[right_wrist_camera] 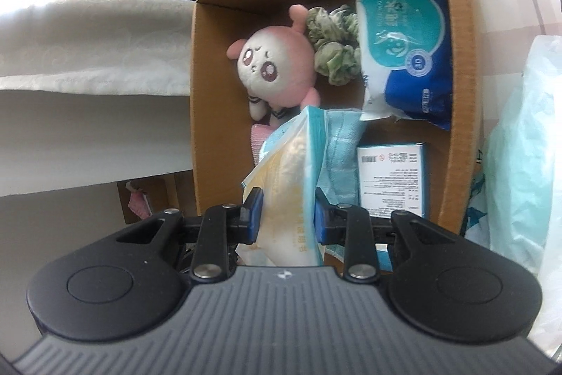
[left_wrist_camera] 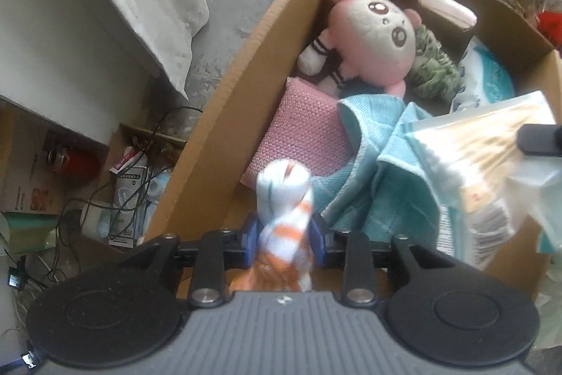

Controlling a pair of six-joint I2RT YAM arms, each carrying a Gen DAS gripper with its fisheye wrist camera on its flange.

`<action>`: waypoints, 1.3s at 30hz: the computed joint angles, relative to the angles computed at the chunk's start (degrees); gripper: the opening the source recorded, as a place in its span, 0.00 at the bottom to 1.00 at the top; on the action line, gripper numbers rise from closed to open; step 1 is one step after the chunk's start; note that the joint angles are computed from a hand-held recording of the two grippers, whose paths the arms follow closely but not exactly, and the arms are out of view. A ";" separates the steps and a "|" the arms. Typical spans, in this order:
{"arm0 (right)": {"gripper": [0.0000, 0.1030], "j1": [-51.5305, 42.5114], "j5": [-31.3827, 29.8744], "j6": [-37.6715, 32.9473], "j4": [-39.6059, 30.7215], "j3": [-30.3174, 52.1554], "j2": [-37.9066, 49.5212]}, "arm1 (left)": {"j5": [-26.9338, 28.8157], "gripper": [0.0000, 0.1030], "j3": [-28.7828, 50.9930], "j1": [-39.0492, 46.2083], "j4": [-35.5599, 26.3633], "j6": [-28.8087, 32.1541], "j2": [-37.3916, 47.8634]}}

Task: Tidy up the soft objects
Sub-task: 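Open the left gripper to drop the striped cloth while the right lowers the packet into the box, then open the right gripper to release the packet and lift both tools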

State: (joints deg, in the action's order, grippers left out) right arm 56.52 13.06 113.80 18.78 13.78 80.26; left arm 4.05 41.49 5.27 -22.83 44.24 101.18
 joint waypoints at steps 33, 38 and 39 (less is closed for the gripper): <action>0.52 -27.29 -40.34 -91.91 -85.78 73.08 56.32 | 9.62 0.61 -2.98 5.19 -12.00 -7.22 -15.38; 0.81 -24.08 -34.92 -94.00 -86.77 76.08 59.47 | 9.99 0.63 -2.87 5.27 -11.59 -8.07 -15.28; 0.81 -23.84 -34.79 -94.19 -86.11 75.40 58.76 | 10.00 0.63 -2.86 5.28 -11.53 -8.18 -15.27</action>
State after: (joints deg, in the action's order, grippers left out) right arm 32.68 -21.73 19.60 -67.32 89.18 139.02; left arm 14.05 38.63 10.54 -34.36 36.05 85.91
